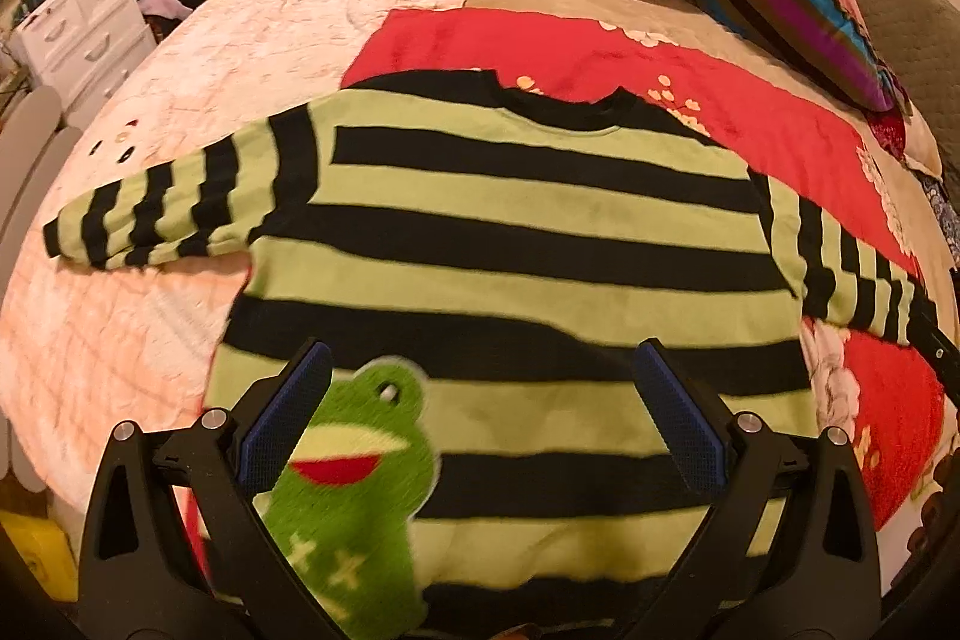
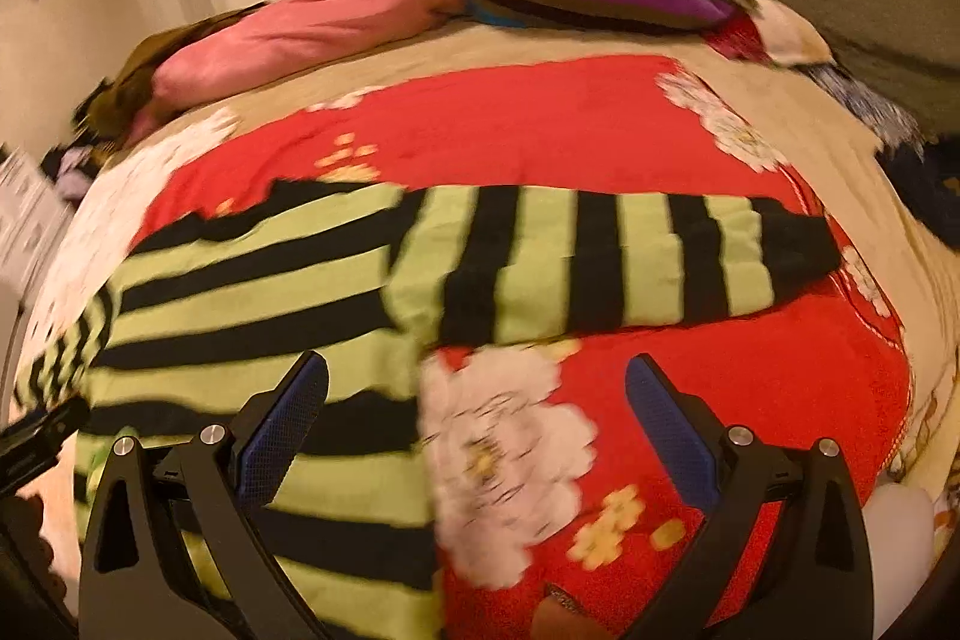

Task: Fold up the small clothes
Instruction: 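Move the right tool toward the black cuff of the nearest sleeve, then grasp the black cuff with the right tool and fold the sleeve across the body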

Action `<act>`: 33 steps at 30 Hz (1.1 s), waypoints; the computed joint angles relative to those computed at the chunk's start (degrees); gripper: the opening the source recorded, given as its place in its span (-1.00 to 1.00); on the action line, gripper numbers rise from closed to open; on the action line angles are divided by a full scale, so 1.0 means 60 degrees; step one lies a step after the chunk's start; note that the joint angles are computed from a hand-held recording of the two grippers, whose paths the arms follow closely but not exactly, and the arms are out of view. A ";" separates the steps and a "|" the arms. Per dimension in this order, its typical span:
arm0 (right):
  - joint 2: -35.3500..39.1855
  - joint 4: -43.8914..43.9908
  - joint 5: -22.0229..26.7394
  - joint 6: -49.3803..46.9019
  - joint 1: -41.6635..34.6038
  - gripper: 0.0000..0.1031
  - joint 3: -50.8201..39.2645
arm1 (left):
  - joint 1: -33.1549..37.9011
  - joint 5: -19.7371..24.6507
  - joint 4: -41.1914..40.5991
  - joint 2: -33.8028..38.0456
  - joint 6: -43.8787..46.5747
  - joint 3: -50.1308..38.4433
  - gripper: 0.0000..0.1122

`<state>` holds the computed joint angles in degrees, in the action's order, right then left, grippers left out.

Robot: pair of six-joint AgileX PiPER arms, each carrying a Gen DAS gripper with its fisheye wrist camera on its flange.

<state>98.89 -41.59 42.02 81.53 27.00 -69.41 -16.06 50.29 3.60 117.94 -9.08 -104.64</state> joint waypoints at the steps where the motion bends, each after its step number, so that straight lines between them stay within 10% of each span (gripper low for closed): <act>1: -0.0033 0.0043 -0.0179 0.0056 -0.0280 0.92 0.0130 | -0.0037 0.0101 -0.0028 0.0206 -0.0037 -0.0301 0.69; 17: -0.0724 -0.0899 -0.1530 0.0740 -0.5245 0.92 0.2223 | -0.0484 0.1565 0.0256 0.3465 -0.0691 -0.4819 0.69; 30: 0.1579 0.1890 -0.2718 -0.3268 -0.7380 0.90 0.0974 | -0.0280 0.0116 0.1682 0.4041 -0.1165 -0.4263 0.69; 32: 0.1558 0.2788 -0.3436 -0.3946 -0.7604 0.67 0.1192 | -0.0185 -0.0172 0.1702 0.3938 -0.1150 -0.3805 0.69; 33: 0.1520 0.3699 -0.3847 -0.4724 -0.7749 0.23 0.1315 | -0.0142 -0.0289 0.1791 0.3869 -0.1241 -0.3525 0.69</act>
<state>108.01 -19.40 18.94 53.19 -19.50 -61.52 -16.92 48.56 14.34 141.15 -16.53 -125.79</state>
